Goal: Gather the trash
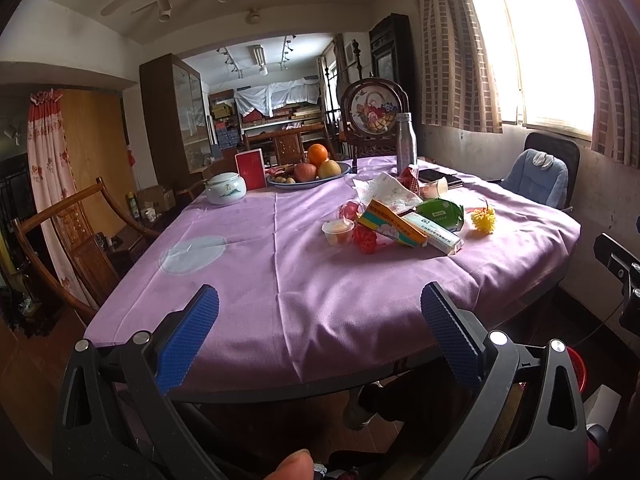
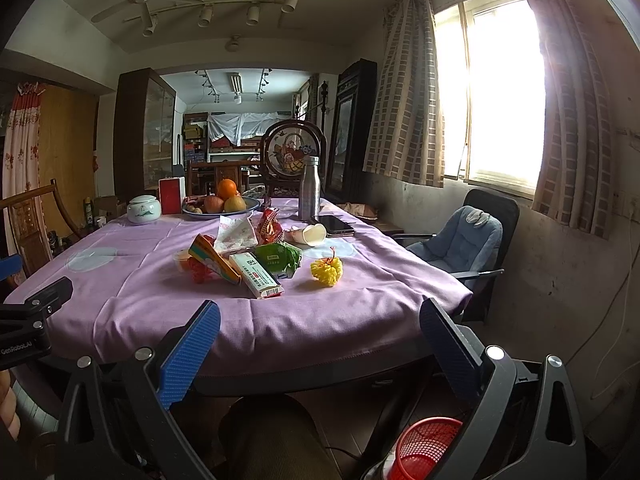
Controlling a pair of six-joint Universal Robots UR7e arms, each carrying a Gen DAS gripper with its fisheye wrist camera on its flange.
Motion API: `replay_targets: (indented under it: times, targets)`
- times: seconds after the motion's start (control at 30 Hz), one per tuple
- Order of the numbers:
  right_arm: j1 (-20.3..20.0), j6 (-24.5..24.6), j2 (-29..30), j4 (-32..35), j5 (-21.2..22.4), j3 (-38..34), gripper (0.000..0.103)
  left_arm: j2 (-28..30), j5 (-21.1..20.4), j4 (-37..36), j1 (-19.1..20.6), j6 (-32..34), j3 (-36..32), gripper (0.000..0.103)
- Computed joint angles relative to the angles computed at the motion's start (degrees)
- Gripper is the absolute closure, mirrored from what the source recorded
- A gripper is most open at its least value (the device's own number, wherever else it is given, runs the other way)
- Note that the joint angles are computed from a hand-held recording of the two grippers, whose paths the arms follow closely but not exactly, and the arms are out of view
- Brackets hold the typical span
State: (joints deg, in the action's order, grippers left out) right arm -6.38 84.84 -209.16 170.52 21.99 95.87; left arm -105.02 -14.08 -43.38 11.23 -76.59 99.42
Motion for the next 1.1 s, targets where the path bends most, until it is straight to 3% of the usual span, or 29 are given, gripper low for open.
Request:
replay_targets:
  times: [0.8, 0.97, 1.1]
  targets:
    - [0.05, 0.62, -0.01, -0.65, 0.38, 0.06, 0.006, -0.3, -2.34, -1.03, 0.24, 1.06, 0.44, 0.006]
    - [0.05, 0.66, -0.06, -0.59, 0.43, 0.03, 0.006, 2.84, -7.78, 2.83, 1.63, 1.8, -3.59, 0.006]
    - [0.03, 0.69, -0.07, -0.73, 0.52, 0.06, 0.006, 2.63, -7.49, 2.33, 1.75, 1.96, -3.3, 0.006]
